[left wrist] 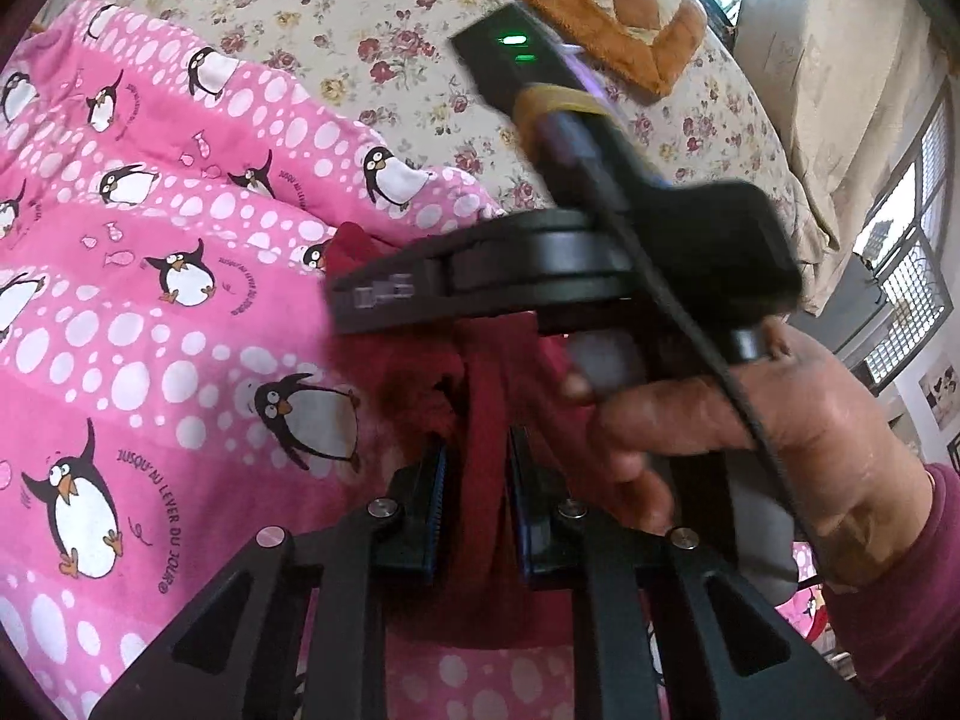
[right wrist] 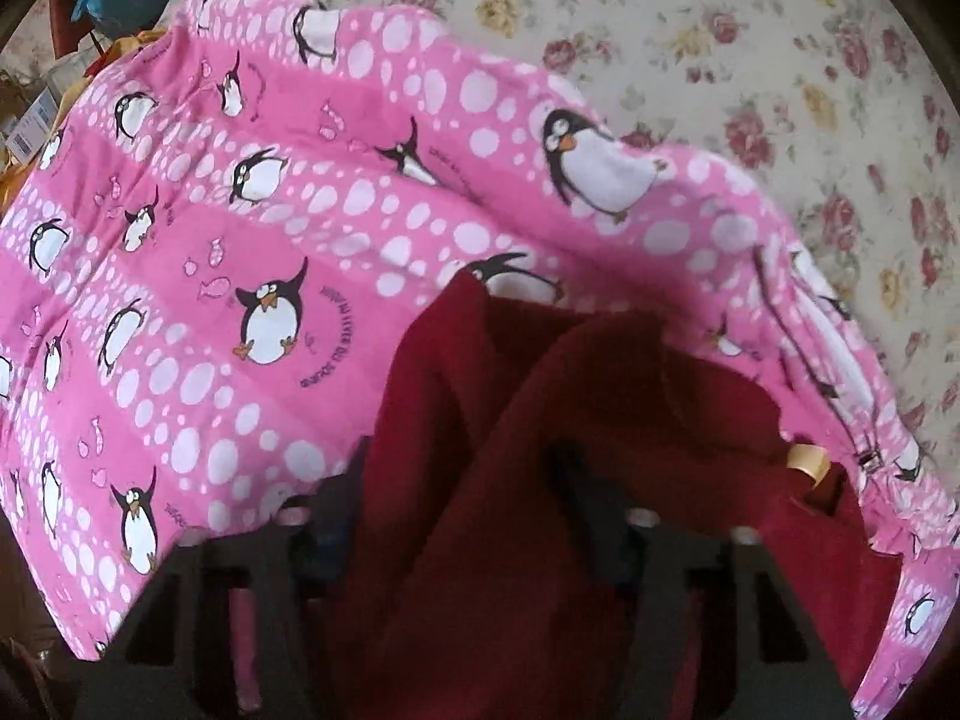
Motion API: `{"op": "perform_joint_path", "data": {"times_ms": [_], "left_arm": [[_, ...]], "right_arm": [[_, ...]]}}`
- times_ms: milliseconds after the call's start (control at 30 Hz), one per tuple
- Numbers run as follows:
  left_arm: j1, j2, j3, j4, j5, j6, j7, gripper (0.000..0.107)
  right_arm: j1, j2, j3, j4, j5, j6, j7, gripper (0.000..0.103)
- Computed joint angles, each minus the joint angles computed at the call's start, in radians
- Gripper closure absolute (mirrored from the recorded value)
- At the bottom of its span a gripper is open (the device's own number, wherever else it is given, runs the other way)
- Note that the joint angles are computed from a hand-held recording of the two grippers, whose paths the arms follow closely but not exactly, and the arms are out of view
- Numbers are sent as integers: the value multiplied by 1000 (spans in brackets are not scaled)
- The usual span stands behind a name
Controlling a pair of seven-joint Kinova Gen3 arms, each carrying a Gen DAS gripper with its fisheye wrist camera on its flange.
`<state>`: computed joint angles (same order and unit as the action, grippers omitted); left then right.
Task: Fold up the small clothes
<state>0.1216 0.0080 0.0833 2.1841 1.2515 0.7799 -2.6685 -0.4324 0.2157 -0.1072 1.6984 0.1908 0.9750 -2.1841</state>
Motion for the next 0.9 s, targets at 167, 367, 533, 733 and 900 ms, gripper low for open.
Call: {"op": "perform_joint_path", "data": {"times_ms": [167, 367, 533, 733, 900], "left_arm": [[4, -3, 3, -3, -14, 3, 4, 107], [4, 21, 5, -24, -54, 10, 69, 96], [3, 26, 10, -31, -64, 16, 79, 73], [4, 40, 13, -39, -79, 12, 102, 64], [0, 49, 17, -44, -104, 8, 132, 92]], "right_arm": [[24, -92, -4, 84, 5, -78, 15, 75], [68, -134, -7, 129, -31, -131, 33, 76], [85, -139, -10, 135, -51, -142, 44, 76], [93, -155, -12, 169, -63, -194, 37, 76], [104, -198, -15, 207, -61, -224, 30, 77]]}}
